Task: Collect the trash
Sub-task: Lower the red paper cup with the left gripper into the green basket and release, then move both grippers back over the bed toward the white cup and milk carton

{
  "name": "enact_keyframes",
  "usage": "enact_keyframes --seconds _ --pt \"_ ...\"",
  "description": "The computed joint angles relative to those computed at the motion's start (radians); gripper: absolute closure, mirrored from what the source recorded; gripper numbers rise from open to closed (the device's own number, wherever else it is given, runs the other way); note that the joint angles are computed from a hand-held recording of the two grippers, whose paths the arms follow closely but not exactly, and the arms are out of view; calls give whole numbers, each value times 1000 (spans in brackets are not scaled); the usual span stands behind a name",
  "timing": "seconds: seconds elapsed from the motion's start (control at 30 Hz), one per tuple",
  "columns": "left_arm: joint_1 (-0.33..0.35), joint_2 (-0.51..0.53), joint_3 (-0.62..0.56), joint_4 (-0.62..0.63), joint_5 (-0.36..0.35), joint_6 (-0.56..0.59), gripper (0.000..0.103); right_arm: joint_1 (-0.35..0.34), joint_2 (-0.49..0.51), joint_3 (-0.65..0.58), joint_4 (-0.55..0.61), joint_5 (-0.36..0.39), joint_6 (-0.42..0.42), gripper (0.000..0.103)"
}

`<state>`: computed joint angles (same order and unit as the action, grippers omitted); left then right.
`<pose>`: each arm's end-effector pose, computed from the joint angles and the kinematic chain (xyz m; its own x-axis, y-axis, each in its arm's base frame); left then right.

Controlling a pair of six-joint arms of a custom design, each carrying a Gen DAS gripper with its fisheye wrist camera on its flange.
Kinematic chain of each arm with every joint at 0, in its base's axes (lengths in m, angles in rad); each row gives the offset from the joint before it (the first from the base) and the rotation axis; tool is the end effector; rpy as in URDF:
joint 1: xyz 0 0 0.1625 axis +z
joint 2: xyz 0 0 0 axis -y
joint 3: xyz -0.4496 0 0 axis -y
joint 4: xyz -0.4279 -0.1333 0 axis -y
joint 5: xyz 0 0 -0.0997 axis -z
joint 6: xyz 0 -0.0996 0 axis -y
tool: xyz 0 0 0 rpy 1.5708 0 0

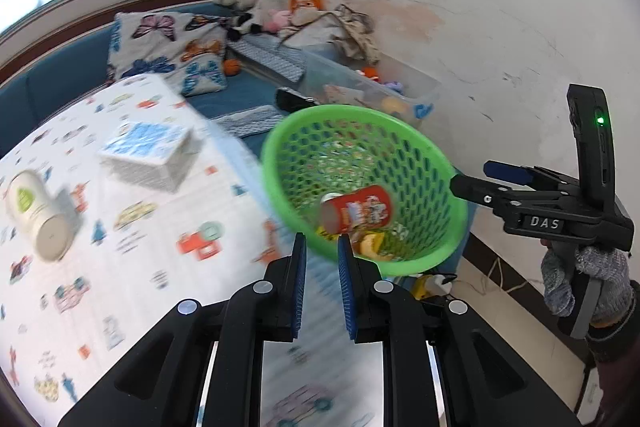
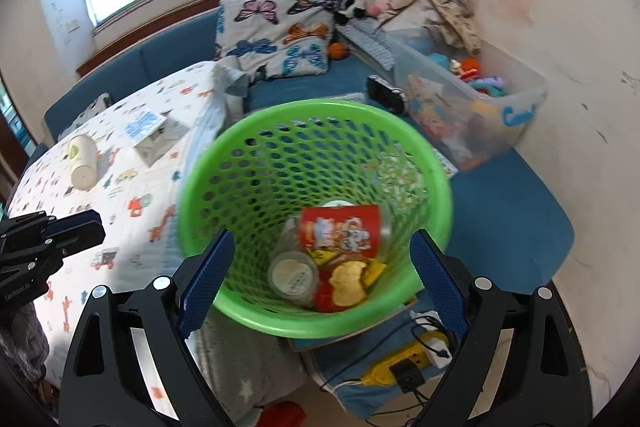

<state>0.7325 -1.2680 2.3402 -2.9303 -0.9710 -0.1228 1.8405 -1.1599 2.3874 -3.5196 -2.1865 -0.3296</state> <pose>-0.2135 -0.4469 0.1652 -0.7532 0.4244 -0.5026 0.6255 0.6986 -0.3475 0.1935 -0.4156 0.1765 -0.7759 -0.0923 0.6241 -0.4769 0.7334 -0.4844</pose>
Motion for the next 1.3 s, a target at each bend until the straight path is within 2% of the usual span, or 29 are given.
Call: enact_keyframes --seconds 0.17,0.37,0.43,0.63,0.83,1.07,1.13,1.3 --pt "12 -90 41 32 62 -34 80 26 29 -33 50 24 -6 14" --pt "45 -193 68 81 127 -93 78 65 92 -102 110 57 -39 14" --pt "56 -215 68 102 147 -113 68 76 119 -134 140 72 -54 14" --pt "93 -287 77 130 189 -138 64 99 204 -236 216 106 -89 14" --pt "131 -317 68 135 213 -141 53 115 299 -366 309 126 -140 14" --pt "181 -330 42 137 230 -140 45 128 405 -512 398 141 -226 11" --pt "194 -329 32 141 235 -145 38 127 429 -550 423 150 -245 10" --pt "226 -326 13 139 235 -145 38 122 489 -643 501 158 -282 9"
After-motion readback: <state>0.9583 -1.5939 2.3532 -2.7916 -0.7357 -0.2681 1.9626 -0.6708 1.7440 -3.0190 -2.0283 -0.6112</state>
